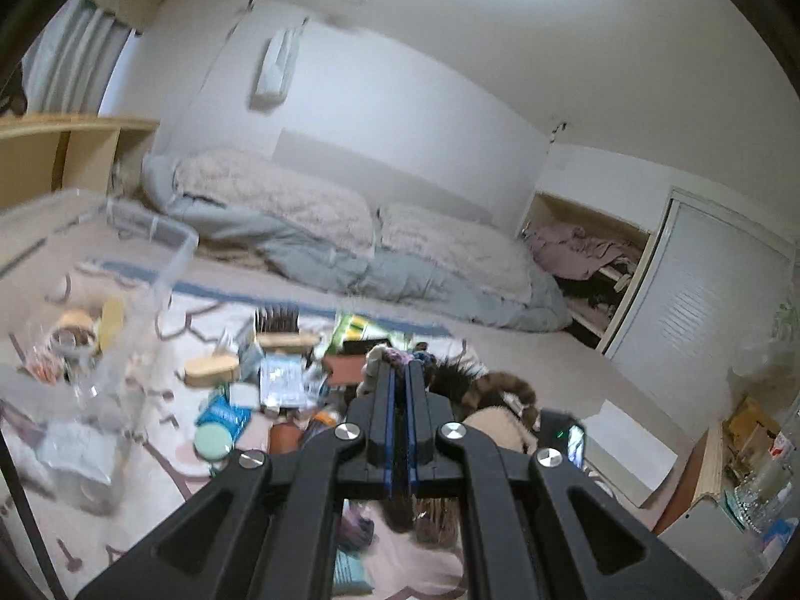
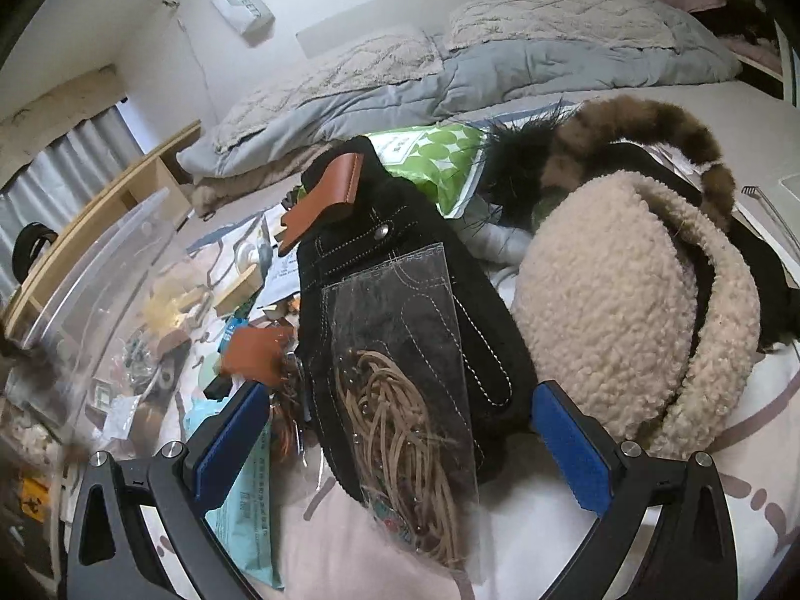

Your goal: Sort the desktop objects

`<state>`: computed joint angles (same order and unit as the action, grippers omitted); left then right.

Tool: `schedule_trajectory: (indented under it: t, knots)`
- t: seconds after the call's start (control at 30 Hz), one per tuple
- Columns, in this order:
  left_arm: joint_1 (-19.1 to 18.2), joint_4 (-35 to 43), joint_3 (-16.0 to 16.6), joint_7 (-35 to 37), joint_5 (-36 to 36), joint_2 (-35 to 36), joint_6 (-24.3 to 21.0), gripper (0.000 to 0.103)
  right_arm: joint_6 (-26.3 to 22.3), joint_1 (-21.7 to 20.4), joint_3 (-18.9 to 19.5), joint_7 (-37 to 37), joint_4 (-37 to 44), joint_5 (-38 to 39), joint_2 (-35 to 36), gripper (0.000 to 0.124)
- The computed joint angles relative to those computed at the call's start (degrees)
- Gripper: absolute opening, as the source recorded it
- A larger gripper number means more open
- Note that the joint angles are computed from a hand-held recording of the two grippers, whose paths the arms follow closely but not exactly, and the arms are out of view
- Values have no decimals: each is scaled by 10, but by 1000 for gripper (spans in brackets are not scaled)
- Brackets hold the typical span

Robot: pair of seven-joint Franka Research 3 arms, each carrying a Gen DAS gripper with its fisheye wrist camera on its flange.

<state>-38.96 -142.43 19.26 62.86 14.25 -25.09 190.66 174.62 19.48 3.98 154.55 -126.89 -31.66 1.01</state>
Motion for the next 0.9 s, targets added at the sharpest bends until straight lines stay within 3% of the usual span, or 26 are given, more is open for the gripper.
schedule_trajectory:
  t: [0.27, 0.43, 0.57, 0.7, 0.9]
  knots:
    - [-3, -2, -5, 6, 2, -35, 0, 4, -12, 4, -1, -11, 7, -20, 3, 103]
    - [4, -5, -18, 12, 4, -66, 2, 4, 13, 1, -2, -24, -3, 4, 2, 103]
    - [23, 0, -38, 15, 9, -83, 5, 4, 22, 2, -2, -37, -8, 25, 1, 103]
    - [83, 17, -89, 22, 20, -92, 13, 4, 20, 2, -2, -37, -8, 23, 0, 103]
    - [100, 25, -103, 29, 38, -107, 15, 4, 36, 0, 3, -81, -18, 72, -3, 103]
